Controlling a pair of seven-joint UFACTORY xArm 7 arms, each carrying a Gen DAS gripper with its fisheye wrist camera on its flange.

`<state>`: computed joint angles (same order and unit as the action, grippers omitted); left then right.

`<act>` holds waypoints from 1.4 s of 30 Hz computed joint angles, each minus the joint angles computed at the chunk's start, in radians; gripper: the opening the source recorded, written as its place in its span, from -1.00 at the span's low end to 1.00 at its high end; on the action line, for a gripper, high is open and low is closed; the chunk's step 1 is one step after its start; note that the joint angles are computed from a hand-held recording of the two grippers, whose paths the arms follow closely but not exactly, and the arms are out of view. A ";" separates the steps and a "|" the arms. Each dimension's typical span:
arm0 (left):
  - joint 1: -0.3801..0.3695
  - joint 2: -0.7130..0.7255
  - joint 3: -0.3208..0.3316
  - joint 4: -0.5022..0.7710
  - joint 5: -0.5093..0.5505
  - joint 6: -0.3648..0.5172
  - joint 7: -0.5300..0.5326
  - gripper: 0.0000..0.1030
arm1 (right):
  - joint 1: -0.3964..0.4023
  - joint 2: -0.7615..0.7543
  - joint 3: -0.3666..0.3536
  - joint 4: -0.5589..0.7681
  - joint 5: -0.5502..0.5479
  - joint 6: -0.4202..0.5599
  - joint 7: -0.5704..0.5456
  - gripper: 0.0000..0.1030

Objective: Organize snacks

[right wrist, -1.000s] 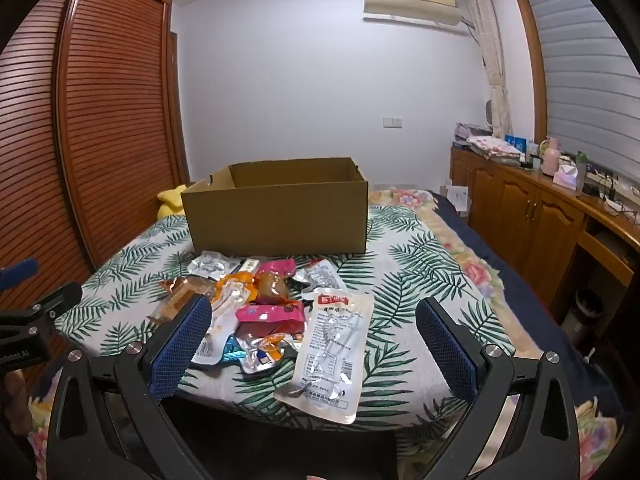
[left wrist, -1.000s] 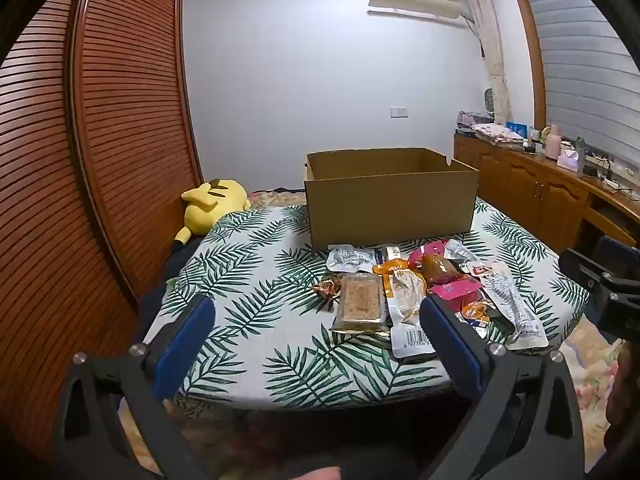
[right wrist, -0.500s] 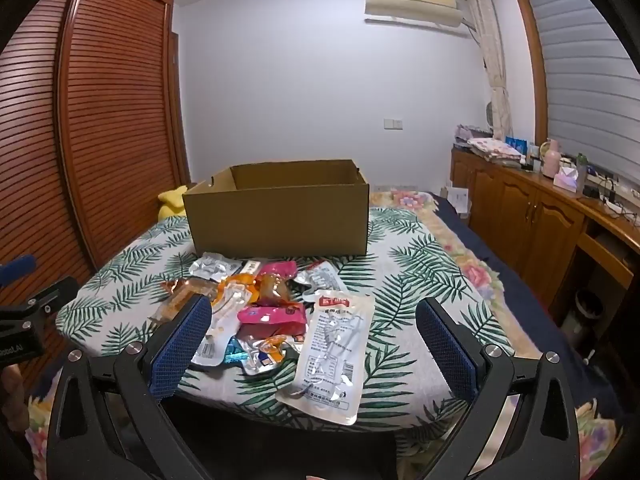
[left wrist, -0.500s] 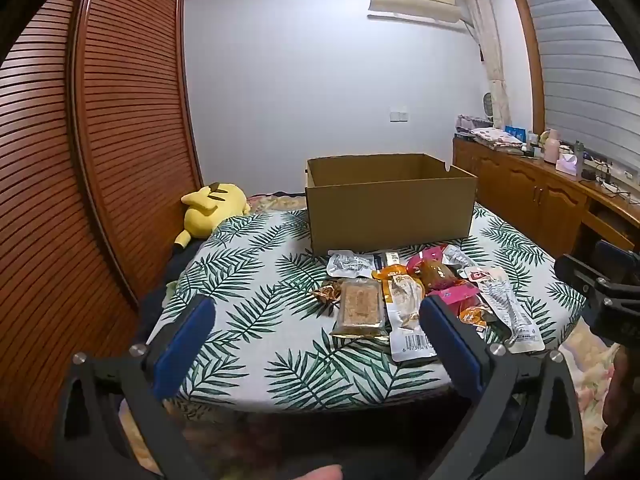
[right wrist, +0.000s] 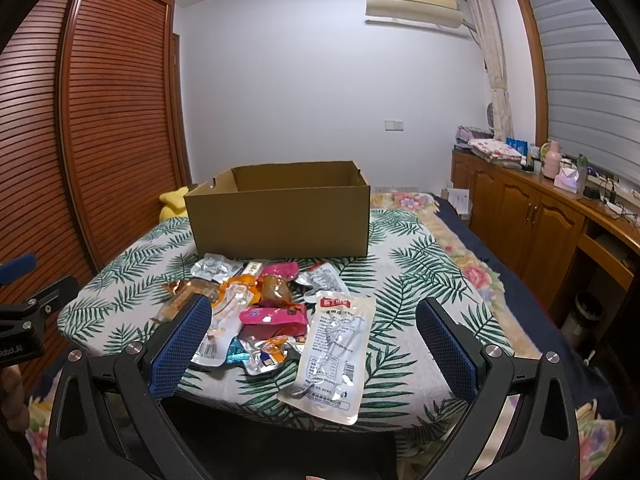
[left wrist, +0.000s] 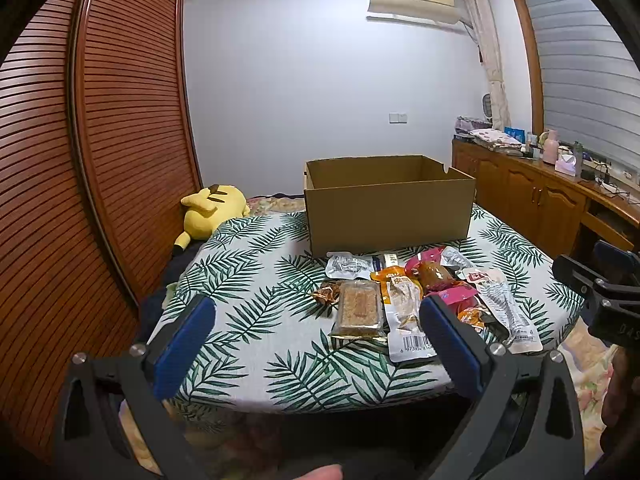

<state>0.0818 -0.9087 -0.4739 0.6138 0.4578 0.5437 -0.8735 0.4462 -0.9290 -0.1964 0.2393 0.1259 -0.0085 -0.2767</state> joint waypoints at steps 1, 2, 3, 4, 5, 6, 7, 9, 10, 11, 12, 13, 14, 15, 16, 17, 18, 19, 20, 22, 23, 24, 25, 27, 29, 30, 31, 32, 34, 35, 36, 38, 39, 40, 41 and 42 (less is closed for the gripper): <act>0.001 0.000 -0.001 -0.001 0.001 -0.002 -0.002 1.00 | 0.000 0.000 0.000 -0.001 -0.001 -0.001 0.000 1.00; 0.001 0.000 -0.002 -0.001 0.002 -0.001 -0.002 1.00 | 0.001 0.000 -0.001 -0.001 -0.001 -0.002 0.000 1.00; 0.001 0.000 -0.001 0.000 0.002 0.000 -0.003 1.00 | 0.000 0.000 -0.001 -0.002 -0.001 -0.003 0.000 1.00; 0.000 0.000 -0.001 -0.002 0.003 -0.002 -0.003 1.00 | 0.001 0.000 -0.001 -0.002 -0.001 -0.004 0.000 1.00; -0.001 0.001 0.000 0.001 0.002 0.000 -0.002 1.00 | 0.001 0.001 -0.001 -0.002 -0.002 -0.004 0.001 1.00; 0.000 0.000 -0.001 -0.001 0.003 -0.001 -0.003 1.00 | 0.001 0.000 -0.001 -0.003 -0.002 -0.004 0.002 1.00; 0.000 0.000 -0.002 -0.002 0.004 -0.002 -0.004 1.00 | 0.001 0.000 -0.001 -0.004 -0.002 -0.004 0.002 1.00; -0.001 0.000 0.000 0.000 0.004 0.000 -0.003 1.00 | 0.001 -0.002 -0.001 -0.004 -0.003 -0.003 0.002 1.00; -0.001 0.001 0.000 0.000 0.004 0.000 -0.004 1.00 | 0.000 -0.001 0.000 -0.004 -0.003 -0.005 0.002 1.00; 0.000 -0.001 -0.002 -0.003 0.005 -0.002 -0.006 1.00 | 0.000 -0.001 0.000 -0.004 -0.004 -0.005 0.003 1.00; -0.001 0.000 -0.002 -0.002 0.005 -0.002 -0.006 1.00 | 0.001 -0.003 -0.001 -0.004 -0.004 -0.003 0.003 1.00; 0.000 0.000 -0.003 -0.003 0.005 -0.002 -0.007 1.00 | 0.000 -0.003 0.000 -0.004 -0.004 -0.003 0.003 1.00; 0.000 -0.001 -0.003 -0.003 0.006 -0.003 -0.007 1.00 | 0.000 -0.003 0.000 -0.005 -0.004 -0.003 0.003 1.00; -0.001 -0.001 -0.002 -0.003 0.006 -0.002 -0.006 1.00 | 0.000 -0.003 0.000 -0.005 -0.005 -0.003 0.003 1.00; -0.001 0.001 -0.004 0.001 0.005 0.002 -0.006 1.00 | 0.000 -0.003 0.000 -0.005 -0.004 -0.003 0.004 1.00; -0.002 0.001 -0.004 0.004 0.005 0.006 -0.005 1.00 | 0.000 -0.005 0.000 -0.005 -0.004 -0.002 0.004 1.00; -0.004 0.001 -0.003 0.005 0.004 0.006 -0.005 1.00 | -0.001 -0.005 0.001 -0.005 -0.005 -0.002 0.004 1.00; -0.003 0.001 -0.004 0.004 0.006 0.004 -0.006 1.00 | -0.001 -0.005 0.001 -0.005 -0.005 -0.002 0.004 1.00; -0.003 0.002 -0.004 0.007 0.005 0.007 -0.005 1.00 | -0.001 -0.005 0.001 -0.005 -0.005 -0.002 0.004 1.00; -0.003 0.001 -0.004 0.003 0.006 0.005 -0.007 1.00 | -0.001 -0.005 0.001 -0.006 -0.005 -0.003 0.004 1.00; -0.004 0.001 -0.003 0.006 0.006 0.007 -0.006 1.00 | 0.000 -0.006 0.000 -0.006 -0.005 -0.002 0.004 1.00; -0.004 0.002 -0.003 0.007 0.006 0.007 -0.007 1.00 | 0.000 -0.005 0.000 -0.005 -0.005 -0.001 0.005 1.00; -0.003 0.001 -0.004 0.003 0.007 0.005 -0.008 1.00 | 0.000 -0.006 0.000 -0.006 -0.005 -0.001 0.004 1.00; -0.004 0.001 -0.003 0.003 0.006 0.005 -0.008 1.00 | -0.001 -0.006 0.001 -0.006 -0.005 -0.002 0.004 1.00; -0.005 0.000 -0.004 0.004 0.006 0.007 -0.008 1.00 | 0.000 -0.006 0.000 -0.006 -0.005 -0.002 0.004 1.00; -0.006 0.001 -0.003 0.006 0.006 0.008 -0.007 1.00 | 0.000 -0.006 0.000 -0.006 -0.005 -0.002 0.004 1.00; -0.007 0.001 -0.003 0.008 0.005 0.011 -0.006 1.00 | 0.000 -0.007 0.000 -0.007 -0.005 -0.001 0.004 1.00; -0.007 0.003 -0.005 0.011 0.004 0.013 -0.006 1.00 | 0.000 -0.007 0.000 -0.007 -0.005 -0.001 0.004 1.00; -0.009 0.004 -0.005 0.015 0.004 0.016 -0.006 1.00 | -0.001 -0.008 0.000 -0.007 -0.005 -0.001 0.004 1.00; -0.008 0.004 -0.006 0.013 0.005 0.014 -0.008 1.00 | -0.001 -0.009 0.000 -0.007 -0.005 0.001 0.004 1.00; -0.009 0.005 -0.006 0.014 0.005 0.015 -0.007 1.00 | -0.001 -0.010 0.001 -0.008 -0.005 0.001 0.004 1.00; -0.010 0.005 -0.005 0.013 0.005 0.014 -0.008 1.00 | -0.002 -0.010 0.001 -0.008 -0.005 0.000 0.003 1.00; -0.010 0.006 -0.005 0.015 0.005 0.016 -0.008 1.00 | 0.000 -0.011 -0.001 -0.009 -0.005 -0.001 0.002 1.00; -0.016 0.001 -0.005 0.011 0.003 0.018 -0.009 1.00 | -0.002 -0.012 0.001 -0.011 -0.005 0.000 0.003 1.00; -0.017 0.003 -0.006 0.013 0.001 0.019 -0.009 1.00 | -0.003 -0.015 0.001 -0.012 -0.005 0.002 0.003 1.00; -0.017 0.006 -0.007 0.016 0.000 0.022 -0.009 1.00 | -0.003 -0.017 0.001 -0.014 -0.005 0.003 0.003 1.00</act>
<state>0.0643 -0.9025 -0.4804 0.6300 0.4573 0.5655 -0.8824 0.4428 -0.9456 -0.1951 0.2257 0.1207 -0.0050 -0.2737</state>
